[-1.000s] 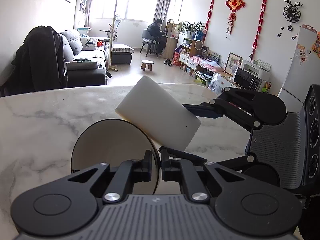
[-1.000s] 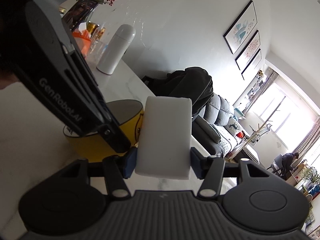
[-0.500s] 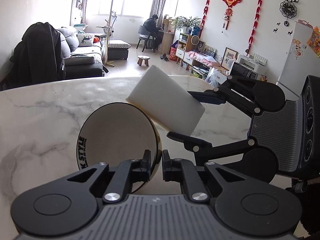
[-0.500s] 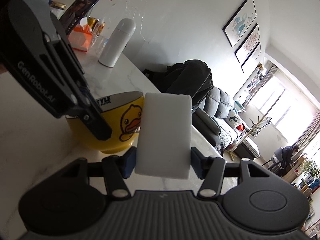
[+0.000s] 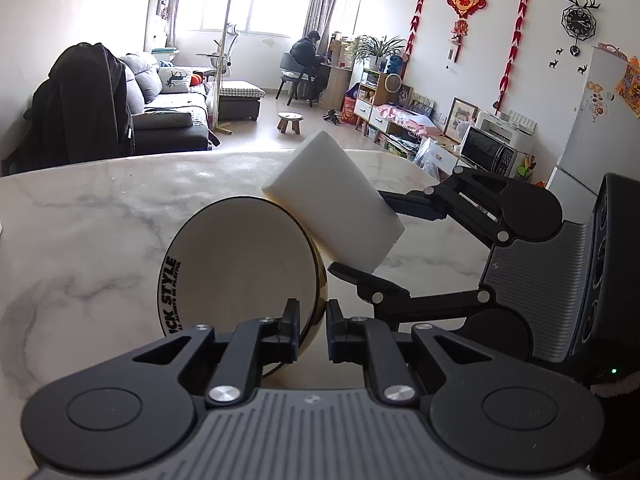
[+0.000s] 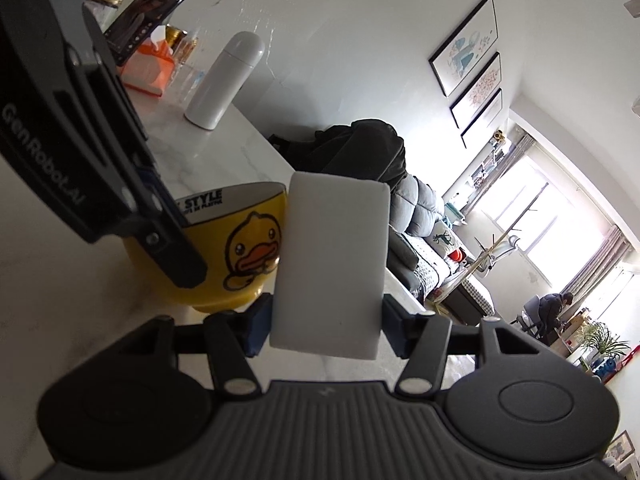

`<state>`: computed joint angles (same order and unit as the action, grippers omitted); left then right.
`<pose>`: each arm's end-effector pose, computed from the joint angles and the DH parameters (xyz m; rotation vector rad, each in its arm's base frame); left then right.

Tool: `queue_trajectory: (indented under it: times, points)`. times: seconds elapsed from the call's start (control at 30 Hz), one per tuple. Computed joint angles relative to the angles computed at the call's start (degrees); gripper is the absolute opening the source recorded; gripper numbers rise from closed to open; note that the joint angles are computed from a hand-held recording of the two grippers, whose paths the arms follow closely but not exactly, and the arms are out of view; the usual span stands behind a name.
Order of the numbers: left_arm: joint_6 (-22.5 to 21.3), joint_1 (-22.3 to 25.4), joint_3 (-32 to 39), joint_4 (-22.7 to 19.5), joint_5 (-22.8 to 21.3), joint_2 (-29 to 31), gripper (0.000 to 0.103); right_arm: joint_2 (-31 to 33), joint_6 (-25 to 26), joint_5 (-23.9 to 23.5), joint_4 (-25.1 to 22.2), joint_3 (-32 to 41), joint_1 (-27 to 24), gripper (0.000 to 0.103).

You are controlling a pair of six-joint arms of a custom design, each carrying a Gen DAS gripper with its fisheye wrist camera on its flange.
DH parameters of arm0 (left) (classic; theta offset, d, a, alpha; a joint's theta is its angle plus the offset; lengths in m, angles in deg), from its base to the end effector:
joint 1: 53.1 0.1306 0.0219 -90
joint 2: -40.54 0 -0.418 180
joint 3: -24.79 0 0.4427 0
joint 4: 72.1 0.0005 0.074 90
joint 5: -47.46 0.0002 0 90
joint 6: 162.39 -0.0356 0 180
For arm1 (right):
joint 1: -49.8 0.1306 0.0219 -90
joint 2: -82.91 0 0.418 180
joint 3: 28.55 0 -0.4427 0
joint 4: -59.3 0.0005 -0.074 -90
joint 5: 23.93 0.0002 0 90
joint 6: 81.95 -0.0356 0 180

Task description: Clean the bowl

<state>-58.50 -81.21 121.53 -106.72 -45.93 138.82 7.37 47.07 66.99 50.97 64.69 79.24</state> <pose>0.5414 -0.2874 0.4676 0.2419 2.2088 -0.3429 0.5785 0.3253 0.4124 -1.0677 1.5886 -0.1282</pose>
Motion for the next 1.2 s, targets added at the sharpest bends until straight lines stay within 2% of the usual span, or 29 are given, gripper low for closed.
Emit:
queue_trajectory:
  times: [0.2, 0.4, 0.7, 0.87, 1.2]
  points:
    - [0.22, -0.03, -0.1, 0.34, -0.12, 0.05, 0.013, -0.83, -0.54, 0.12, 3.53, -2.52, 0.05, 0.057]
    - [0.23, -0.2, -0.31, 0.58, -0.52, 0.02, 0.013, -0.94, -2.34, 0.35, 3.16, -2.65, -0.06, 0.057]
    - [0.33, -0.41, -0.37, 0.57, -0.81, -0.03, 0.013, -1.9, 2.23, 3.76, 12.88, -6.22, 0.89, 0.059]
    - [0.16, -0.16, -0.51, 0.76, -0.68, -0.02, 0.013, -2.05, 3.39, 3.37, 11.94, -6.41, 1.36, 0.059]
    - [0.22, -0.1, 0.02, 0.14, -0.51, 0.28, 0.013, -1.55, 2.47, 4.11, 11.65, -6.47, 1.38, 0.058]
